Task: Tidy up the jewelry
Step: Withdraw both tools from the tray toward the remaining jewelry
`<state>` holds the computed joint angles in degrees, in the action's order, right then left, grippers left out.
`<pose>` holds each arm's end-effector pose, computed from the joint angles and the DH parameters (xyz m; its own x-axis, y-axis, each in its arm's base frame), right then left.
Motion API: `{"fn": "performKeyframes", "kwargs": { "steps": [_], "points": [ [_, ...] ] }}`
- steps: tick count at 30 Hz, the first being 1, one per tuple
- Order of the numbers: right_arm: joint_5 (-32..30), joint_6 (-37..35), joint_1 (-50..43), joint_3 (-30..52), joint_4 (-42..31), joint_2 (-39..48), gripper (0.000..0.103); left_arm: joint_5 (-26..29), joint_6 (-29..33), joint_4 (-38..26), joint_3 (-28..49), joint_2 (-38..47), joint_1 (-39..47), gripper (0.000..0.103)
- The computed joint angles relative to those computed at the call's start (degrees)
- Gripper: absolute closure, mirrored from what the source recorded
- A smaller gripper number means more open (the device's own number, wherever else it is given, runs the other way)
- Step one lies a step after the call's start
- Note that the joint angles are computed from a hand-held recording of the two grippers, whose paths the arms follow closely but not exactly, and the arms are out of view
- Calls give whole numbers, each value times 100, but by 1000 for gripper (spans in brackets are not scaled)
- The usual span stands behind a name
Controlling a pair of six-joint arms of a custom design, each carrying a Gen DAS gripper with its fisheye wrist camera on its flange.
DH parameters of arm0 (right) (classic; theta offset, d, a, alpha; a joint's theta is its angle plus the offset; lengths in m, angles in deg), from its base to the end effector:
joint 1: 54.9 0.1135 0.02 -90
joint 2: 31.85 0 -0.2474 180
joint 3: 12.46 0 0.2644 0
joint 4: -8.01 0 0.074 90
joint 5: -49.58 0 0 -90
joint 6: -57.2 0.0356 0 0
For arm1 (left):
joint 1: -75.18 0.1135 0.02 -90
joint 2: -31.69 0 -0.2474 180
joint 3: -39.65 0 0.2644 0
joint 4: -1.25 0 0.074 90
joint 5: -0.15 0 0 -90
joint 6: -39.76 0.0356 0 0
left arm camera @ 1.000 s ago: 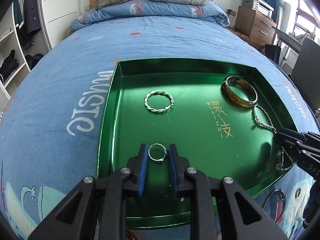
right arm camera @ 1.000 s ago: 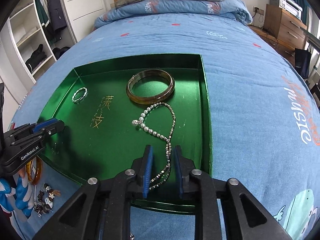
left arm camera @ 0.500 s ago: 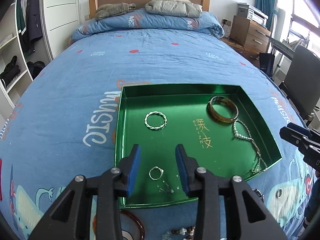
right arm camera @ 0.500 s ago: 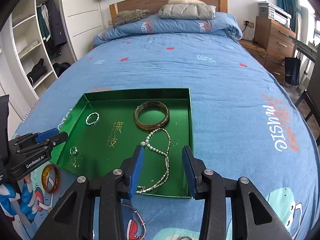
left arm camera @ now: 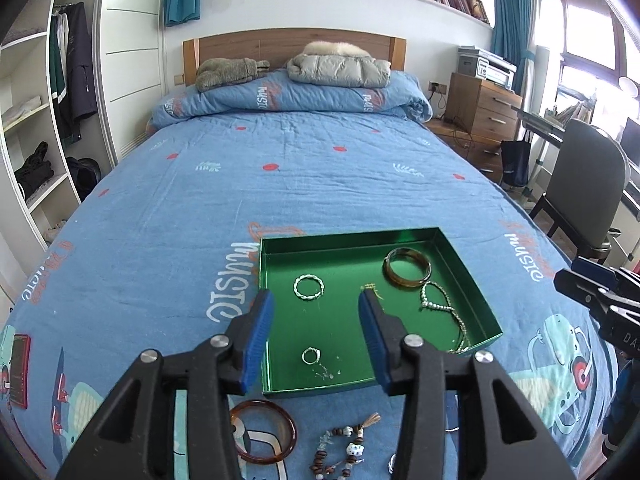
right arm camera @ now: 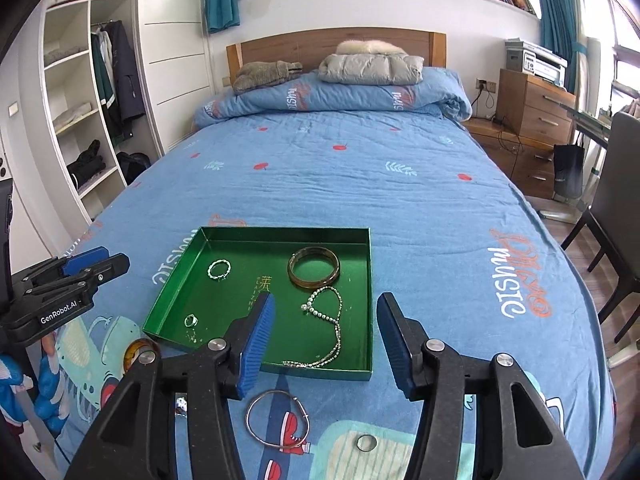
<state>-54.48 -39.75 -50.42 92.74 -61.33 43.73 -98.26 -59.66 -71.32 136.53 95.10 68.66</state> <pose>0.2702 0.0298 0.4144 -0.6007 -0.1648 -0.7823 -0.3372 0.9394 0.0610 0.2138 -0.0192 0.4117 -0.6181 -0.0923 -0.7807 -0.1030 0.9940 -0.0360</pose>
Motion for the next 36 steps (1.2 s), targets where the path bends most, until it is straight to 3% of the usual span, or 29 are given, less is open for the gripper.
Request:
{"fn": "performKeyframes", "kwargs": {
  "steps": [9, 18, 31, 36],
  "points": [
    [-470, -186, -527, 271, -551, -792, 49, 35, 115, -912, 917, -471, 201, 61],
    [-1391, -646, -1442, 501, -1189, -1452, 48, 203, 318, -1601, 1358, -1016, 426, 61],
    [-3057, -1725, -3104, 200, -2091, -2024, 48, 1703, 1351, -1984, 1016, -1812, 2332, 56],
    [-3399, -2161, -3471, 30, -2435, -2117, 48, 3171, 2229, -2205, 728, -2028, 4134, 51]
  ]
}}
